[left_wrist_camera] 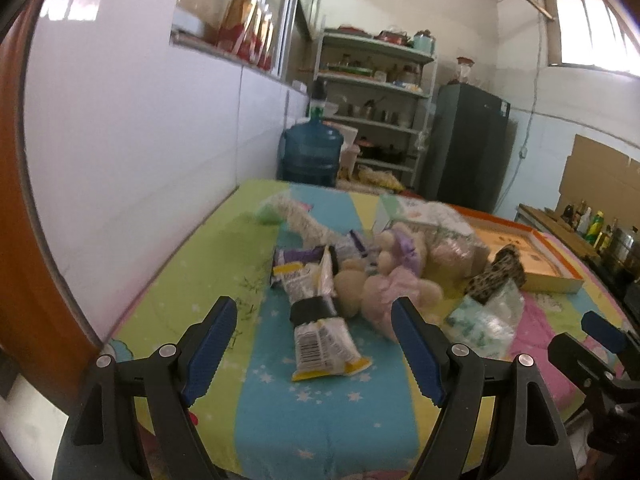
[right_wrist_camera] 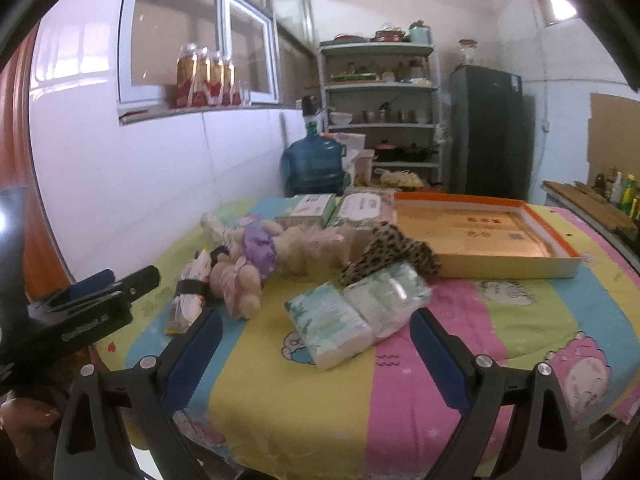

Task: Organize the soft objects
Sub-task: 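Grasp the yellow-white snack bag with the left gripper while the right grasps the pink-dressed teddy bear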

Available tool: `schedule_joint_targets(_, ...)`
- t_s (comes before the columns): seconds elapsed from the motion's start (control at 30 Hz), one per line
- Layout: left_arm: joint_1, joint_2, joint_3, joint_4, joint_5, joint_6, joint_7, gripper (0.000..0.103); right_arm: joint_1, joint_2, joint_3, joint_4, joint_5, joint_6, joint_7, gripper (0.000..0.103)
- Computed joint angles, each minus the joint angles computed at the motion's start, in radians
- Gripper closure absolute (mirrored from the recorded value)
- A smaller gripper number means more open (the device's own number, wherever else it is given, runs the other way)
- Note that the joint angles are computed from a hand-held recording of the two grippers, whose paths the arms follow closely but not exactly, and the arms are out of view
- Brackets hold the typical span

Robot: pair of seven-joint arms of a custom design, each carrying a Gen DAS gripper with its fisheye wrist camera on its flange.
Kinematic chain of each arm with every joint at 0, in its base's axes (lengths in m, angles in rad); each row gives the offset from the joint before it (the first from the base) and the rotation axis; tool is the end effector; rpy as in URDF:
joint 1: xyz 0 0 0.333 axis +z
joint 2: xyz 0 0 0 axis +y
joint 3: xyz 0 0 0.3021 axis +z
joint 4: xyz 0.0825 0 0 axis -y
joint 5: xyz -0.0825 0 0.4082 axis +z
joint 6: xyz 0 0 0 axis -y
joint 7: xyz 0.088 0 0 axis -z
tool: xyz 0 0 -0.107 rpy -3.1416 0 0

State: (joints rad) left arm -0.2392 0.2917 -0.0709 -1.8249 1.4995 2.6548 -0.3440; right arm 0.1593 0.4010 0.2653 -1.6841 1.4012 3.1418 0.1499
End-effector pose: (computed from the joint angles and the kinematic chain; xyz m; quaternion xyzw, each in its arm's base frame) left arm 0.6350 -0.2292 0.3895 -0.7192 0.4805 -0.3366 0.3723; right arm 0.6711 0.1838 0.4096 -0.7078 0.4881 -0.2479 0.4465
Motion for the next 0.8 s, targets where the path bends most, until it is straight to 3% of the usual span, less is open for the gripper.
schedule_joint_targets(0.47,0.025,0.163,0.054,0.142,-0.194,0.09,0.142,0.022,0.034,0.134,-0.047,0.118,-0.352,-0.114,0.308,0.008)
schedule_joint_targets(0.73,0.01,0.259,0.085,0.243,-0.333,0.113,0.275,0.023,0.019,0.233,-0.033,0.277,-0.491,-0.217,0.427,0.008)
schedule_joint_targets(0.8,0.011,0.271,0.099,0.247,-0.345,0.156,0.28,0.024,0.034,0.266,-0.044,0.327,-0.534,-0.242,0.459,0.009)
